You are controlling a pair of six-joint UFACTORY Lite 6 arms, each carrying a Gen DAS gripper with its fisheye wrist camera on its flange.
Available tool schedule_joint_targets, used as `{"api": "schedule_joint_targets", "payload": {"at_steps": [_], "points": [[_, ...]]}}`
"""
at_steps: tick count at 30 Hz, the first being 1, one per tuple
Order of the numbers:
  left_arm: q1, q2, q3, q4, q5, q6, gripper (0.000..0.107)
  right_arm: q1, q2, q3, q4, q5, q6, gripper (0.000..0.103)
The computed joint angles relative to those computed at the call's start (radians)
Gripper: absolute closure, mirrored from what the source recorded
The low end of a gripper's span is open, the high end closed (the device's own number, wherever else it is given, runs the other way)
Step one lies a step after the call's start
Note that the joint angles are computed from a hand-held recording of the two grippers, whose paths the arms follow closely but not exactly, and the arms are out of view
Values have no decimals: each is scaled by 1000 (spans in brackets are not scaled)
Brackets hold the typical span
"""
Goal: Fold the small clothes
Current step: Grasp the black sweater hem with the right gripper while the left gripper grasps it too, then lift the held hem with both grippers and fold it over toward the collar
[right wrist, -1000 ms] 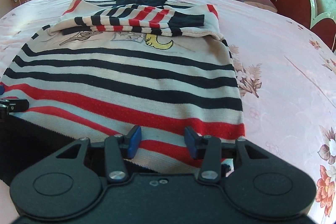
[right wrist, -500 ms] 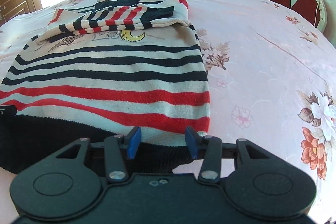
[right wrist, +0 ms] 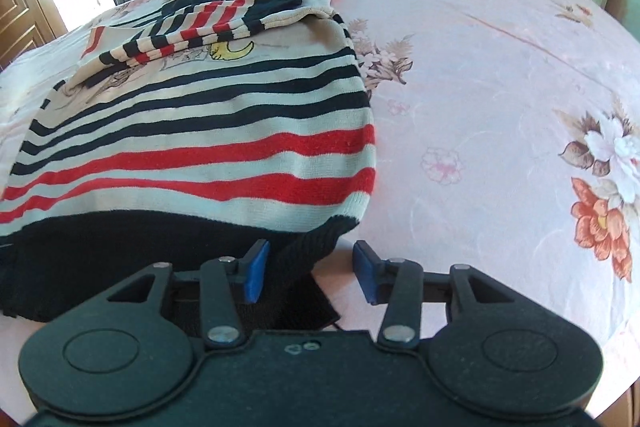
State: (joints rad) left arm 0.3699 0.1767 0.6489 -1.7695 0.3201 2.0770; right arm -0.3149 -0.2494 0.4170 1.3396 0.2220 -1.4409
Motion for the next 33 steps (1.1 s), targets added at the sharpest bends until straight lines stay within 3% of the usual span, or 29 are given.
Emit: {"api": "schedule_joint_targets", "payload": {"at_steps": [1,2,3,4,7,10,13,15,16,22,24,25,26,33], "points": [[-3,-17,-9,23,0,-21,21,-13,-1,4,-56,36,61,77],[-1,-30,-21,30,13,-20,32,-25,0,11,-106,75,112,82],[7,-37,-22,75,31,-60,37,-34,-1,16,-146,101,150,85],[16,-45,-20,140,49,-126,52,-45,-6,22,-188,136,186,87],[35,-54,-4,302,89,-289,67,-111,-36,40,-251,253,239,91],[33,-63,-9,362,93,-323,68,-205,-114,63,-325,352,297,92],[39,-71,-10,421,106,-372,67,-205,-92,68,-434,298,346,92],[49,-68,-8,440,124,-396,59,-206,-73,59,-400,304,302,89],[48,-69,-10,439,127,-399,57,-194,-72,53,-370,297,283,82],[68,-87,-26,489,176,-446,57,-136,-22,37,-328,241,264,80],[84,-81,-20,499,197,-451,70,-142,-29,33,-330,246,274,82],[93,-64,-2,526,220,-478,91,-142,-30,35,-339,247,294,84],[103,-43,20,552,246,-508,96,-143,-30,38,-342,258,301,87],[101,-55,113,477,344,-464,99,-197,-45,94,-248,401,274,92]]}}
